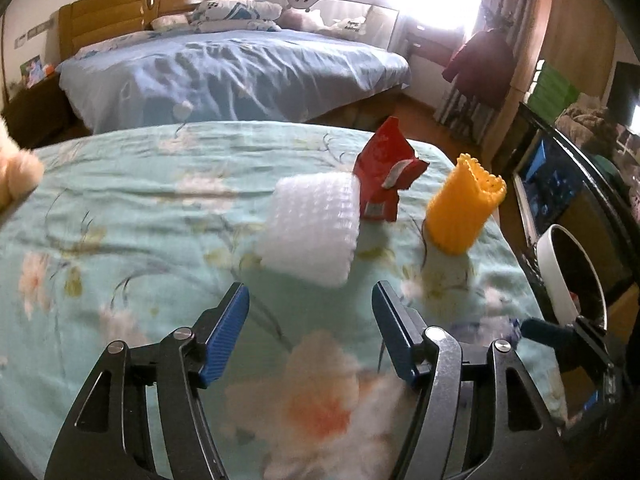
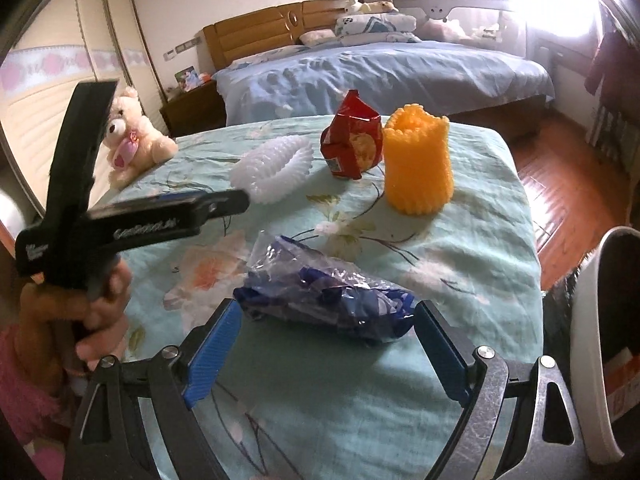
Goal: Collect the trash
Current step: 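Move both open tools back over the remaining table trash, then grasp the white mesh foam sleeve with the left tool while the right tool grasps the blue plastic bag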
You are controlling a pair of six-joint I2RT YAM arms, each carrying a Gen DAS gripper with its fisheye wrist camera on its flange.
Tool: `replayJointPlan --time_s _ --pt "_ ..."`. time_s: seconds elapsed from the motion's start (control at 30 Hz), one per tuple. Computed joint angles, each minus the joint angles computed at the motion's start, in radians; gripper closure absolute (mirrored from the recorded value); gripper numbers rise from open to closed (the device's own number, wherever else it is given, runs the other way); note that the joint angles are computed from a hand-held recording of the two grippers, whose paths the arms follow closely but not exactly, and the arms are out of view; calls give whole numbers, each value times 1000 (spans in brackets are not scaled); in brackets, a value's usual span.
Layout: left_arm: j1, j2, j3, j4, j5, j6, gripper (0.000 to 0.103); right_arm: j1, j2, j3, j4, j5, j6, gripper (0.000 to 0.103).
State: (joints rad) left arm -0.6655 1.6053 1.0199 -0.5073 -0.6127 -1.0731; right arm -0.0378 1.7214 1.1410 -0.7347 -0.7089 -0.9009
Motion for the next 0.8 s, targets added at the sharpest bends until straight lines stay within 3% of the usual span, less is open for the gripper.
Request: replayJointPlan --time_s 0.1,0.13,0.17,0.23,0.3,0.33,0.53,0.57,0.6,0.73,0.8 --pt "33 37 24 17 8 43 38 15 16 10 12 10 15 14" --pt "43 44 23 33 12 56 43 19 19 11 19 14 22 14" --pt "49 48 21 43 15 61 50 20 19 8 25 18 24 15" --pt "72 56 11 65 51 70 74 26 8 -10 55 30 36 24" --pt "86 54 -8 91 85 69 88 30 0 -21 75 50 50 61" --pt "89 52 -17 99 95 64 89 31 8 -14 68 59 55 66" --pt "36 10 -52 88 54 24 92 -6 22 6 20 33 51 73" --pt "25 4 -57 84 50 11 92 -12 22 9 2 32 44 95" --pt "11 -7 -67 83 48 -7 92 -17 26 13 -16 34 38 103" --pt "-48 -28 -85 66 29 -66 92 -44 13 3 -39 27 37 103" --pt "-80 -37 -90 50 18 -103 92 -56 7 5 -68 3 13 95"
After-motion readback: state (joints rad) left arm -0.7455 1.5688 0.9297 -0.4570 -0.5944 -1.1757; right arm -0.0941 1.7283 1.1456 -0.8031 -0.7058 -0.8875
